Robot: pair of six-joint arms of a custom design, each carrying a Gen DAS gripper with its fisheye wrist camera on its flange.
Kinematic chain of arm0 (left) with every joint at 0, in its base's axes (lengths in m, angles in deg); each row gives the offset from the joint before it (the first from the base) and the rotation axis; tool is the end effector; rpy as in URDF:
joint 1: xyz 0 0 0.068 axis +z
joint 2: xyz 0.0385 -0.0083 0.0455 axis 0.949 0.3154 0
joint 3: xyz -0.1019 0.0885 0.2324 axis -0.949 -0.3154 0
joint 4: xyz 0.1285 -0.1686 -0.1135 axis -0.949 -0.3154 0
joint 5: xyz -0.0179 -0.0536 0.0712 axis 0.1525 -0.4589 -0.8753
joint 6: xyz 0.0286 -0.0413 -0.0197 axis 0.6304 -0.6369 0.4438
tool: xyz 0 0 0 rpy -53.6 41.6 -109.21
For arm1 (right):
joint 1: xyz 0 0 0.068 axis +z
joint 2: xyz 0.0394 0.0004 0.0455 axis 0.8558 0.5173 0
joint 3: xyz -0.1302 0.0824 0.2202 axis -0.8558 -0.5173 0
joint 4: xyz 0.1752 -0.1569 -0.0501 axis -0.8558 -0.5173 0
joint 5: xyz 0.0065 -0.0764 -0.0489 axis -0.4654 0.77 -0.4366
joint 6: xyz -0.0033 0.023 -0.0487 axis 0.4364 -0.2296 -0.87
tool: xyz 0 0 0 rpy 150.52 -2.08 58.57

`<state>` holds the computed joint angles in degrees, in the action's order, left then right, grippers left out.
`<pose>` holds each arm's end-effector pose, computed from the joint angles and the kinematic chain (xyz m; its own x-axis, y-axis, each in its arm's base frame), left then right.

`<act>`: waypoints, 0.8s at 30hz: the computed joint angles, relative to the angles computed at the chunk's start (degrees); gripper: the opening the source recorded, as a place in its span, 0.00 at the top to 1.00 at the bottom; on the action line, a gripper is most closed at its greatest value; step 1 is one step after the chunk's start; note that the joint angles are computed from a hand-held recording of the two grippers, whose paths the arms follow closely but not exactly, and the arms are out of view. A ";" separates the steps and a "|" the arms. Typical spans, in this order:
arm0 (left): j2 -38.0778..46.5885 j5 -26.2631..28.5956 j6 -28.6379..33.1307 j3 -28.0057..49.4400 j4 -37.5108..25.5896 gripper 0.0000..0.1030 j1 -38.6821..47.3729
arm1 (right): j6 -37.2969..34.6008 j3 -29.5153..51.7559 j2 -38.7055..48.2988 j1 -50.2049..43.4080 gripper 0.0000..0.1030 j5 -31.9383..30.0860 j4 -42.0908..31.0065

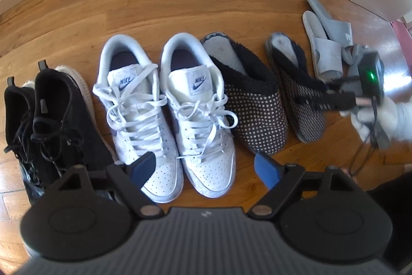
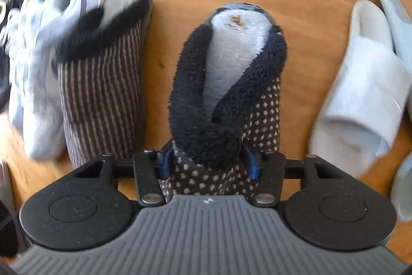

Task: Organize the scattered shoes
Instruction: 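Carry the polka-dot slipper with the right gripper and lower it beside its pair, then grasp a grey NiCi slide by its strap with the left gripper and lift it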

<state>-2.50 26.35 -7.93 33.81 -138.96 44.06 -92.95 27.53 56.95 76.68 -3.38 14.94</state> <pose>0.1350 -0.0725 0.2627 -0.9636 -0.1867 -0.1915 -0.1455 0.9667 -0.2103 0.3032 0.1091 0.0893 -0.6802 -0.6629 -0.3129 -0.7282 0.6598 0.1853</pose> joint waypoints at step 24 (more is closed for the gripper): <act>36.33 0.10 6.22 23.51 34.62 0.11 -11.04 | -15.86 12.90 -1.34 -32.74 0.00 -12.46 -30.49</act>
